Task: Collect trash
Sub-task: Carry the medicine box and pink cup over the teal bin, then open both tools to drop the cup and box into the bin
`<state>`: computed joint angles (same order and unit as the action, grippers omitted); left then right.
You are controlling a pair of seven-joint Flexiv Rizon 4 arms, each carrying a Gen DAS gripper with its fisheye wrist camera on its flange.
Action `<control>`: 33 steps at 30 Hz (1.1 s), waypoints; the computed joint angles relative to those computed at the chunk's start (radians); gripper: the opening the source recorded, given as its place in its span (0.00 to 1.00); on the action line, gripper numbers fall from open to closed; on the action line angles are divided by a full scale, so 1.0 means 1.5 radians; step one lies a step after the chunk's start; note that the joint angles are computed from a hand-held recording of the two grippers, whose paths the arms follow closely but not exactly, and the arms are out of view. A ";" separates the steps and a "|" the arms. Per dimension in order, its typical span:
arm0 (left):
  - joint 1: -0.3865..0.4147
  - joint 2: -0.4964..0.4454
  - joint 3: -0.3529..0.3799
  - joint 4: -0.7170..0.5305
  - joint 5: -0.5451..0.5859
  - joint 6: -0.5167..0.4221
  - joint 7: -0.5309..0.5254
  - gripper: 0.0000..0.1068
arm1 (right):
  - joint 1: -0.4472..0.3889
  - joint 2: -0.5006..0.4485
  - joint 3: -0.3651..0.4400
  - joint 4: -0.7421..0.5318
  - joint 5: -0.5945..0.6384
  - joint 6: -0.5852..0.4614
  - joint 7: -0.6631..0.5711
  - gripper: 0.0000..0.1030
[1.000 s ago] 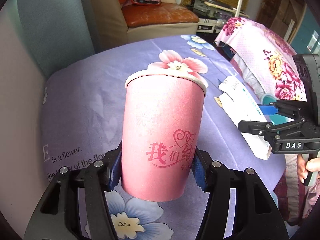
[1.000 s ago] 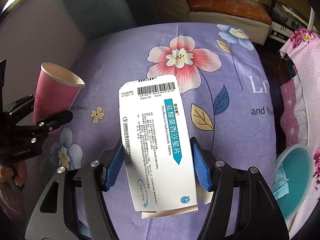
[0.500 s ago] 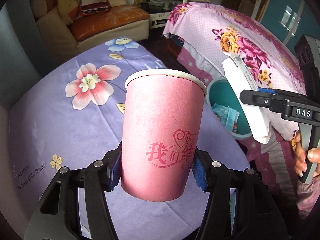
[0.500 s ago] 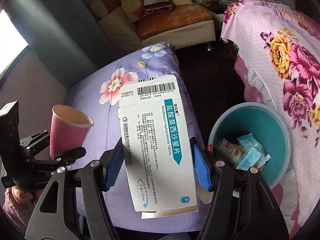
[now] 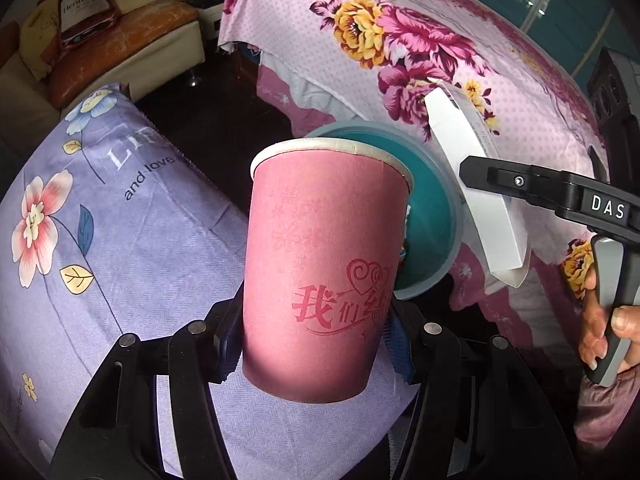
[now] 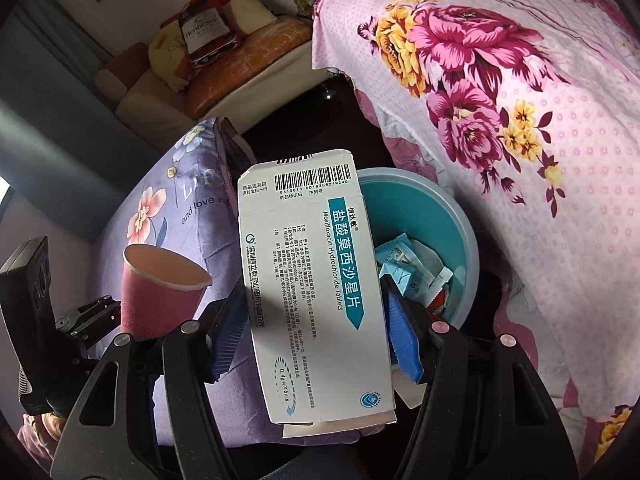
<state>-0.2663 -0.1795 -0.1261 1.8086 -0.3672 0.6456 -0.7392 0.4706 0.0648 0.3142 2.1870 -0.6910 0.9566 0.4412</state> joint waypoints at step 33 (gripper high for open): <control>-0.029 -0.068 -0.022 -0.018 0.021 0.046 -0.049 0.79 | -0.018 -0.033 -0.024 0.022 0.051 0.054 -0.025 0.59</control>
<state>-0.3100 -0.2814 -0.1594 1.7811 -0.3351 0.7141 -0.8131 0.4435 0.0149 0.2780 2.2196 -0.6151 1.0383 0.4031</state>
